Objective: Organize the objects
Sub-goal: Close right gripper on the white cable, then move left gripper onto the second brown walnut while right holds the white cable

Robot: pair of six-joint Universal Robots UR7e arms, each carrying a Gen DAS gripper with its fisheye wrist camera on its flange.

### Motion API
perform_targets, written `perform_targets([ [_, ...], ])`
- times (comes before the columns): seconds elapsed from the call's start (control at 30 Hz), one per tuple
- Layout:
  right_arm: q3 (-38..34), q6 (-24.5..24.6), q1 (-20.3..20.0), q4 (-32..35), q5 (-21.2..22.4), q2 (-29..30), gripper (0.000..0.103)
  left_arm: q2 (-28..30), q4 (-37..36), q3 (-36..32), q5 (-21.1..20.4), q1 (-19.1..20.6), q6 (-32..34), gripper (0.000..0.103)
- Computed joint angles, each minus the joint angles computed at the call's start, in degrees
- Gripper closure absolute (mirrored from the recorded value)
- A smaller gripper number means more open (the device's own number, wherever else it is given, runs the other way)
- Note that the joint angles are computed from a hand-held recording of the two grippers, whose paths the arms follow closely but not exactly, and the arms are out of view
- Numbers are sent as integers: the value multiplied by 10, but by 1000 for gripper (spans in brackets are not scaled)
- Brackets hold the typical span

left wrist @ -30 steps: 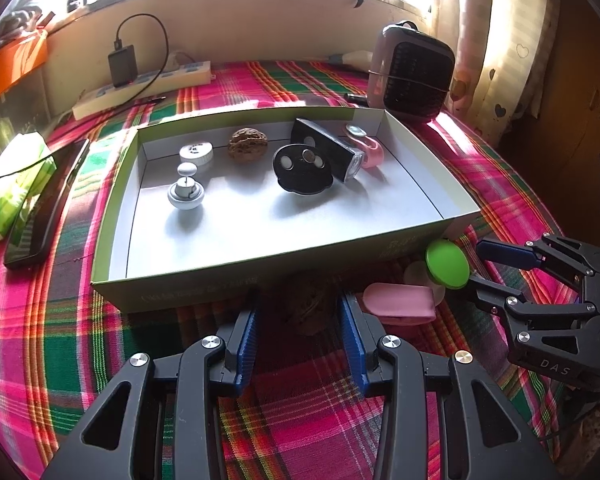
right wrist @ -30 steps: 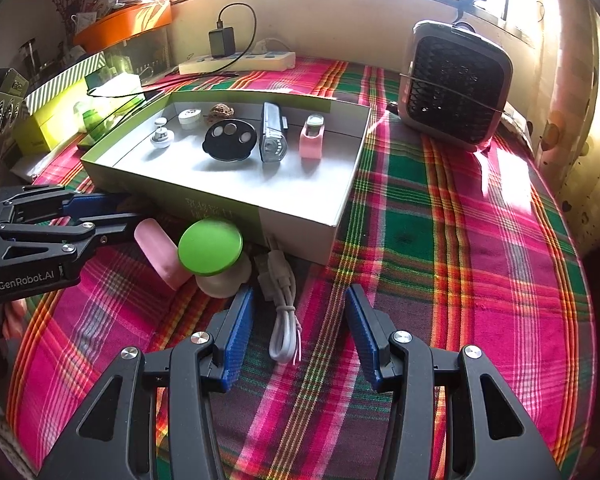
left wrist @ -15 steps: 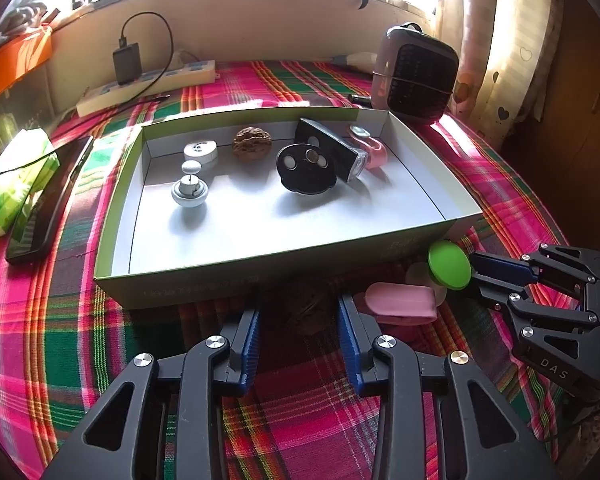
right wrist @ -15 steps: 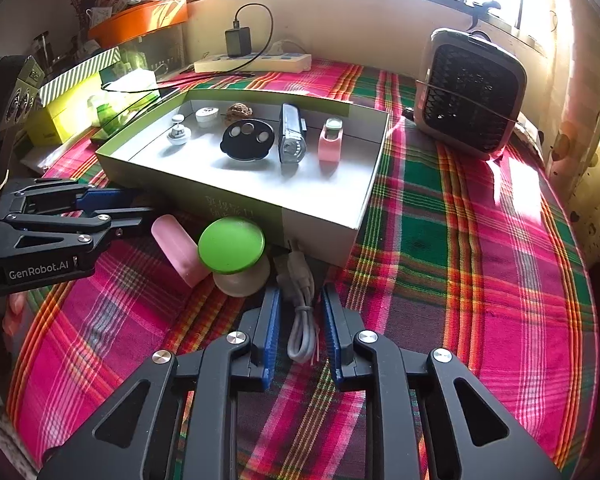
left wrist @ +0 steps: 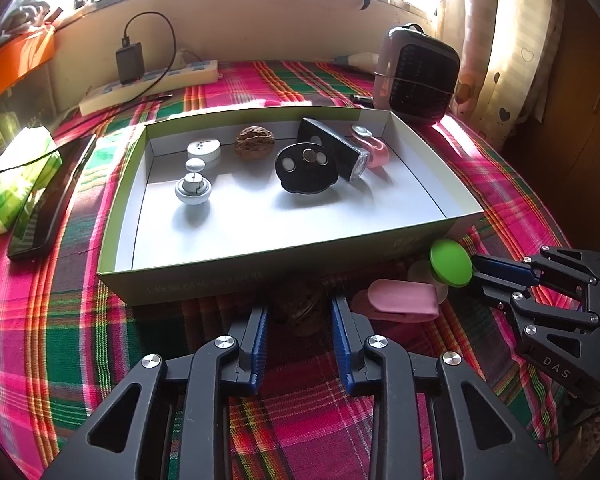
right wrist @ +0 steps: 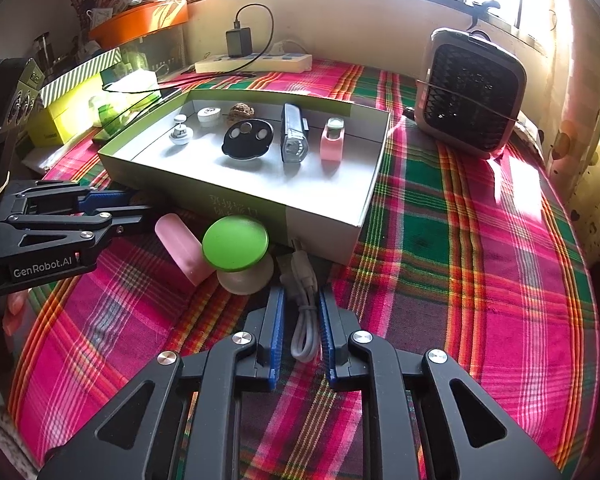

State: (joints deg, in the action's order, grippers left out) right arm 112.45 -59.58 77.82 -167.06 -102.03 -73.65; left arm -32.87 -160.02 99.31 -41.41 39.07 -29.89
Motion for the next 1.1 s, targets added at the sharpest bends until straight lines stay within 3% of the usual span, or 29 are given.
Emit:
perform_targets([
  [1.1, 14, 38, -2, -23, 5, -9, 86, -6, -14, 13, 6, -8, 1, 77],
])
